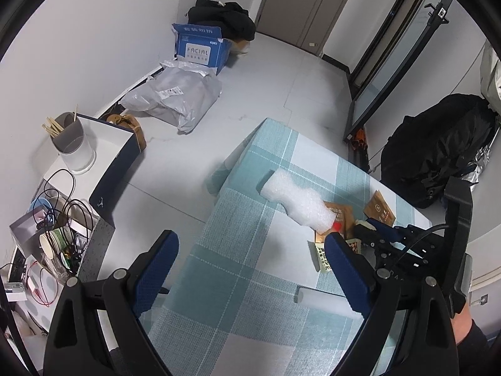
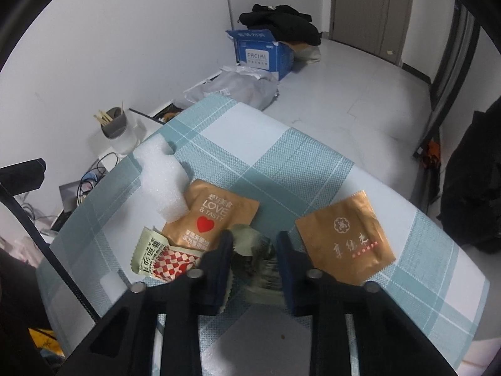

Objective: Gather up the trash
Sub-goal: 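Grasp the crumpled green wrapper with the right tool, then grasp the white foam tube with the left tool while the right tool holds its wrapper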

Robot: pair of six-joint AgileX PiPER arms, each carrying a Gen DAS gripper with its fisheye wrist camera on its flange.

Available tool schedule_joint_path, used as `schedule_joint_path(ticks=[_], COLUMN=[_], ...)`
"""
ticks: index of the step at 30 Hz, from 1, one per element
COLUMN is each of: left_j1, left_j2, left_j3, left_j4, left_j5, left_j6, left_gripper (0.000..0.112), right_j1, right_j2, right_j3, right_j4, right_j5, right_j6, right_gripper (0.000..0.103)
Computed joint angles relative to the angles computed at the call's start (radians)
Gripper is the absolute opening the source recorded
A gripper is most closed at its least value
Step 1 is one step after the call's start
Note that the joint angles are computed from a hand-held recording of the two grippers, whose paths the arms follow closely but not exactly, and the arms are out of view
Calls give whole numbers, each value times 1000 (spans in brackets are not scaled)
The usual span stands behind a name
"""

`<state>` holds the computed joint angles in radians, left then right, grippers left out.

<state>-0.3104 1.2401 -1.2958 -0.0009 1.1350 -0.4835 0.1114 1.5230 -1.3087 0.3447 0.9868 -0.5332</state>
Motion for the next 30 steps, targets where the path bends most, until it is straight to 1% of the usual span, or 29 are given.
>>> schedule_joint_path(ticks=[3, 7, 9, 12, 17, 20, 26, 28, 30], left_j1=[-3, -27, -35, -60, -97, -138, -263, -301, -325], left_j2=[6, 14, 13, 24, 75, 100, 153, 154, 161], left_j3=[-5, -9, 0, 8, 13, 11, -8, -11, -14], left_j4=[-2, -13, -42, -69, -152, -163, -90, -42, -14], left_j5=[9, 12, 3, 5, 33, 45, 71, 68, 75], left_j6=[4, 22, 64, 99, 165, 188, 156, 140, 135], left_gripper=[92, 92, 92, 92, 92, 92, 92, 94, 99], right_j1=[0, -35, -56, -97, -164, -191, -272, -295, -317], right_j2=[-3, -22, -30, -43, -82, -95, -107, -111, -112], right_j3=[-2, -3, -12, -33, -42, -49, -50, -51, -52], right_j4=[0, 43, 63, 111, 167, 175, 207, 215, 226], right_j5=[15, 38, 47, 85, 132, 150, 184, 195, 205], right_j6=[7, -20, -11, -26, -53, -60, -104, -113, -130], right_gripper=[20, 20, 19, 19, 19, 19, 19, 19, 19])
